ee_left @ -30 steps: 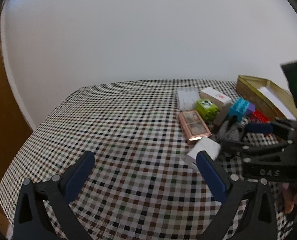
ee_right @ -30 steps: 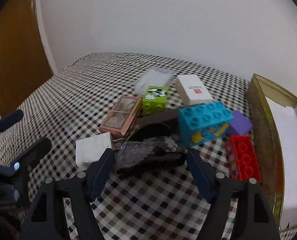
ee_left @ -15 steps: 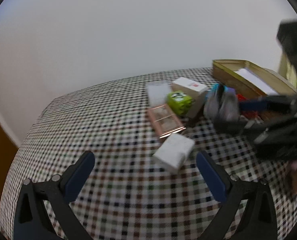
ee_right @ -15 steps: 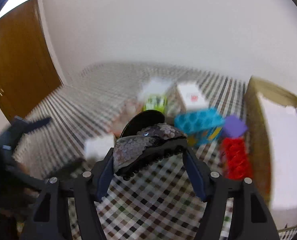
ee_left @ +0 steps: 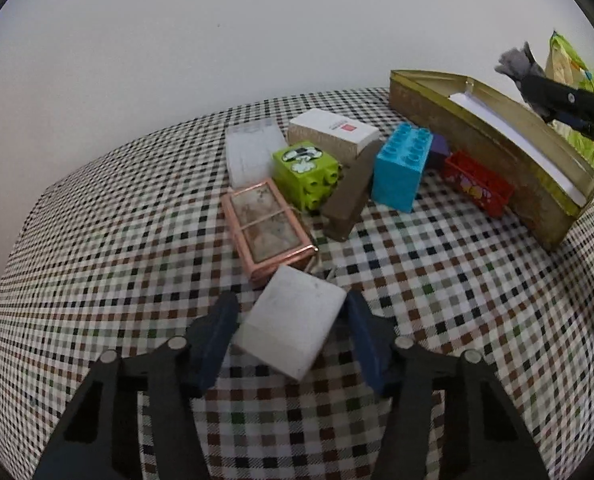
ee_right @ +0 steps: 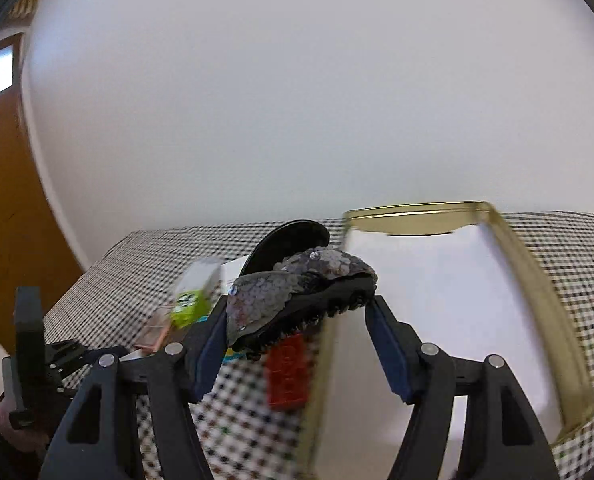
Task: Organize rigid objects
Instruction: 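Grasp the white charger with the left tool while the right tool carries the clip over the tray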
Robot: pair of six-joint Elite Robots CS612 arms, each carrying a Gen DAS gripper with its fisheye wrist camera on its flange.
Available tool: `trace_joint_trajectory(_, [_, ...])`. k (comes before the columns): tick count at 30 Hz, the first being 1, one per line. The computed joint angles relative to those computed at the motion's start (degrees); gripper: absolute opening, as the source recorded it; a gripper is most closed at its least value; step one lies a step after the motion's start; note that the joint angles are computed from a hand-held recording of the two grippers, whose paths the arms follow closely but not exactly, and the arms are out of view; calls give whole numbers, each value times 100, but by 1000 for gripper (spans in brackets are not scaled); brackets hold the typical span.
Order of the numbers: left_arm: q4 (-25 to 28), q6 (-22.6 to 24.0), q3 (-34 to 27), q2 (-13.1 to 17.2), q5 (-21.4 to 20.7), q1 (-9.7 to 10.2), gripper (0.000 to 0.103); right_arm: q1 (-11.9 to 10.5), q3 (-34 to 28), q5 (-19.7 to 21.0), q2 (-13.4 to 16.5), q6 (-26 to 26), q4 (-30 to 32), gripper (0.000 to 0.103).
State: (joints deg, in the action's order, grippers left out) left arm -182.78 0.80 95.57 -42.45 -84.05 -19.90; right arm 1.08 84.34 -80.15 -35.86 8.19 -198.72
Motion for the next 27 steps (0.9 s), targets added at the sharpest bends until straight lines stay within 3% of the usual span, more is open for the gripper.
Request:
trace_joint_trajectory(5, [-166,-172,66,-15,-11,-12,53,-11,9,-502,30,119,-17,69])
trace_joint_trajectory(7, [-513,-294,137,-20,-340,71,37,-88,-30,-537,70,95,62,69])
trace_joint_trajectory(10, [-927,-559,218,-21,-702,121,37,-160,41,-545,40,83,162,69])
trace_joint_trajectory(16, [-1070,-576,251,-33,-579,43,36,-225,-26,-757,66,-41,601,69])
trace_joint_trajectory(24, [-1424,-523,324,-74,-618,108,36,-192,-5,-926,74,-70,452,69])
trace_joint_trajectory(26, [-1478,-462,352,-88,-546,92,33,-195,-24,-952,82,-80,511,69])
trace_joint_trajectory(27, [-1425,-446,354,-92,-546,93,26,-194,-27,-946,82,-62,538,69])
